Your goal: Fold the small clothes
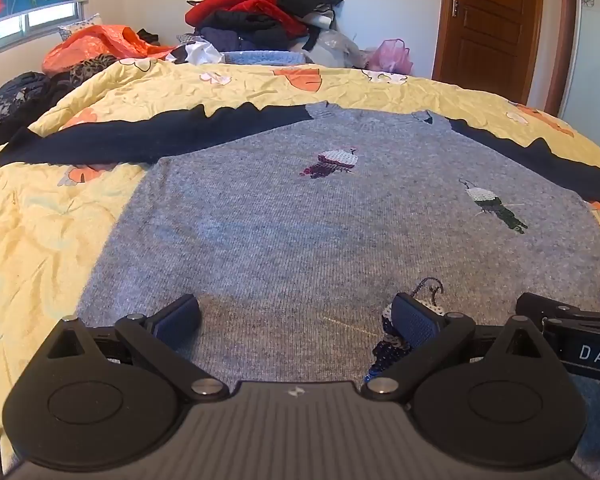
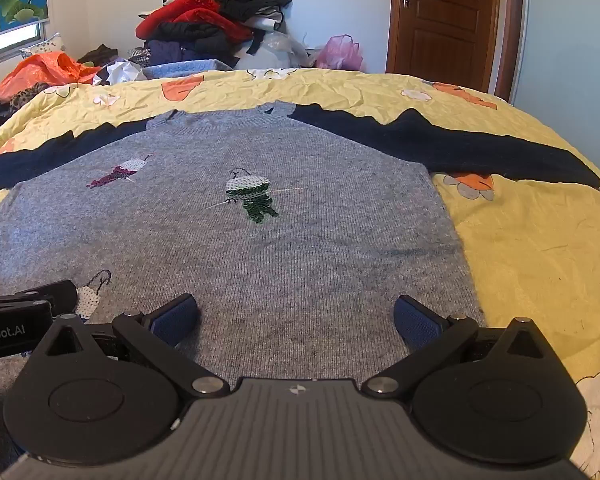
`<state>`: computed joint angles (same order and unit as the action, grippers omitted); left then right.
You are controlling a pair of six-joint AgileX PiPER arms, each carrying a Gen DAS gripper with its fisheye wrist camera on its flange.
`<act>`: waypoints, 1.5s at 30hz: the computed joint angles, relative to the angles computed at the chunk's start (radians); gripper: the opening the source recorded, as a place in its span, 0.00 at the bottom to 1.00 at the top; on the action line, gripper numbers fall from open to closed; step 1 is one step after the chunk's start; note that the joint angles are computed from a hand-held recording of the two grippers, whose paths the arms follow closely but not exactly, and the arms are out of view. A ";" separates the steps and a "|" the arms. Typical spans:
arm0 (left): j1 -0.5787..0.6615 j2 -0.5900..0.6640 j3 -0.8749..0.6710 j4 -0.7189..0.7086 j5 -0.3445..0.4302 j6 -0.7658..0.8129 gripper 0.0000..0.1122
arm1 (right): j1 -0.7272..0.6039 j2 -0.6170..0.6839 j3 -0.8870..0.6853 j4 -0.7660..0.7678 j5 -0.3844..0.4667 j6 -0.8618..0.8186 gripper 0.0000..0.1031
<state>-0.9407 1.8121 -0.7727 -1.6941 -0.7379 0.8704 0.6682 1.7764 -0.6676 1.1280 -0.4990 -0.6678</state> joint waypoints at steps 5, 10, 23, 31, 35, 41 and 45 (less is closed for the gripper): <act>0.001 -0.003 0.004 0.008 0.008 -0.013 0.92 | 0.002 0.000 0.001 0.002 -0.004 0.001 1.00; 0.003 -0.004 0.004 0.008 0.010 -0.014 0.92 | 0.003 0.001 0.001 0.000 -0.005 0.000 1.00; 0.002 -0.003 0.004 0.011 0.007 -0.018 0.92 | 0.003 0.000 0.004 -0.002 -0.007 0.002 1.00; 0.002 -0.003 0.004 0.012 0.007 -0.019 0.92 | 0.005 -0.001 0.004 0.000 -0.008 0.001 1.00; 0.002 -0.003 0.004 0.012 0.007 -0.019 0.92 | 0.005 0.000 0.003 0.001 -0.008 0.001 1.00; 0.002 -0.003 0.005 0.014 0.007 -0.020 0.92 | 0.006 0.000 0.003 0.002 -0.009 -0.001 1.00; 0.002 -0.002 0.004 0.012 0.007 -0.019 0.92 | 0.007 0.000 0.002 0.006 -0.009 -0.004 1.00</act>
<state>-0.9391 1.8096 -0.7689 -1.6816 -0.7312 0.8511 0.6754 1.7763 -0.6655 1.1336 -0.5081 -0.6715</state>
